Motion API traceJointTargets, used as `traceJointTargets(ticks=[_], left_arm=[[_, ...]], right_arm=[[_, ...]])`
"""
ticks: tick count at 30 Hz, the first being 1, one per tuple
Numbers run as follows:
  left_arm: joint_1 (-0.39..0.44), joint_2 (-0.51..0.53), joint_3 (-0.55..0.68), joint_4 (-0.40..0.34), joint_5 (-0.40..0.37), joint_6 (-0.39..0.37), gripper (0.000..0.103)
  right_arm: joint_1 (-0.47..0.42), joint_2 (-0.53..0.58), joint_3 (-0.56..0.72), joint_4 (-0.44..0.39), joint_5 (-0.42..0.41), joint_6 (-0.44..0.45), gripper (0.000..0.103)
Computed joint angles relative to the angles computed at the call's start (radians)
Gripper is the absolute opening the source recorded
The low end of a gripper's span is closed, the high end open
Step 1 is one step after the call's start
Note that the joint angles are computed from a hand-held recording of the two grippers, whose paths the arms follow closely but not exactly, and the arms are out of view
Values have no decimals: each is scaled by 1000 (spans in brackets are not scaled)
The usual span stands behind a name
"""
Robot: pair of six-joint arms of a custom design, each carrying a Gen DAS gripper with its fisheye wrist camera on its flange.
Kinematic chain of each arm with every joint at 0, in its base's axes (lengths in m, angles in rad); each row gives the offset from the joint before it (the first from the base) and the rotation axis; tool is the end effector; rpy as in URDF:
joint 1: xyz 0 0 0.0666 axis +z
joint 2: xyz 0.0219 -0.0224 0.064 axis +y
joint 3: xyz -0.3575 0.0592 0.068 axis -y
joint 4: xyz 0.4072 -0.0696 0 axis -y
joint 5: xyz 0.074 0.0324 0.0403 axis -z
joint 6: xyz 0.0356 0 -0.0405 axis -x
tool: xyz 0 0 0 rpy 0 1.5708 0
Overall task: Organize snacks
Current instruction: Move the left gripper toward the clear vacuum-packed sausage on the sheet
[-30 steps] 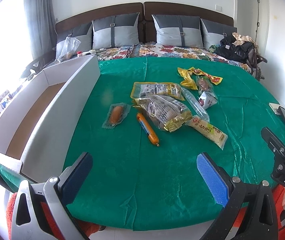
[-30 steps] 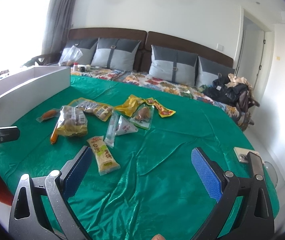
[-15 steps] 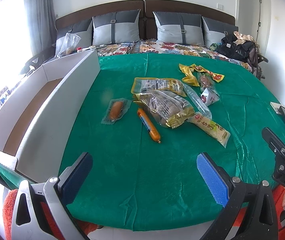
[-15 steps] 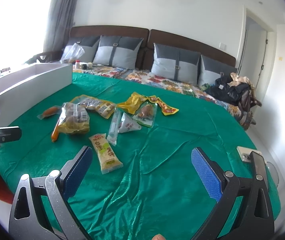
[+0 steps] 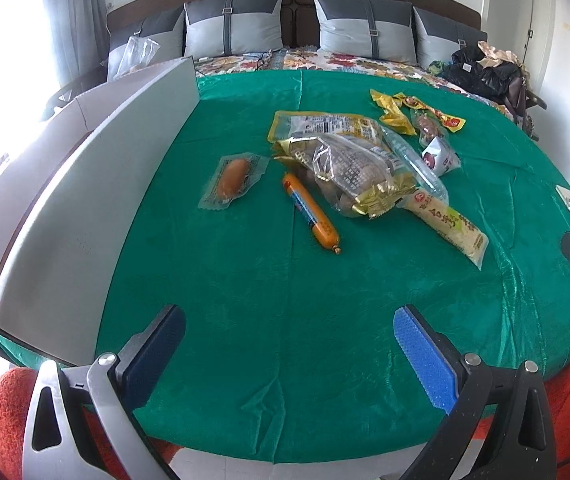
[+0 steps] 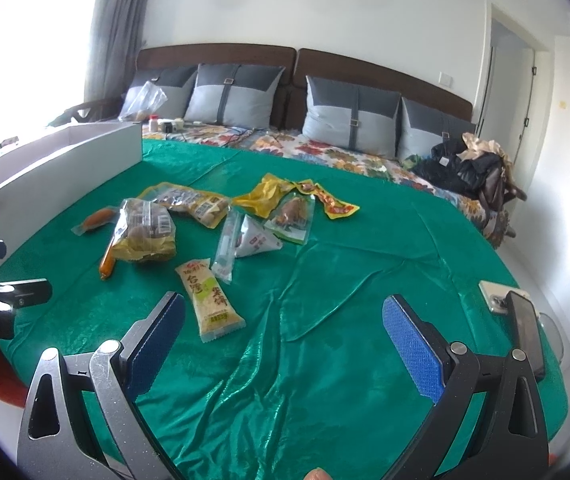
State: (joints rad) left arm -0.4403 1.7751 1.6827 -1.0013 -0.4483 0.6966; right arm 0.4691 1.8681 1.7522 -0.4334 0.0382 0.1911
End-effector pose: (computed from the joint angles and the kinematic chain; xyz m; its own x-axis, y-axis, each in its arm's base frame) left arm 0.5628 -0.2485 0.3350 -0.7473 -0.2871 -0.5993 -0.3591 0.9333 0.0007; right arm 0.6158 0.3101 0.3480 -0.3769 -0.4038 -0.8336 -0.5035 0.8447 -0.1816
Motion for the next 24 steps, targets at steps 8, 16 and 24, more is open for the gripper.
traceJointTargets(ticks=[8,16,24], left_arm=[[51,41,5,-28,129,41,103],[54,88,48,-68,129,6,103],[58,52,-25,40,114,-71,103]], right_arm=[[-17,103,136,-238,-14,-73,100],[-21,158,203,-396,-18,-94,100],[-12,195,243,-450,-24,-97,100]])
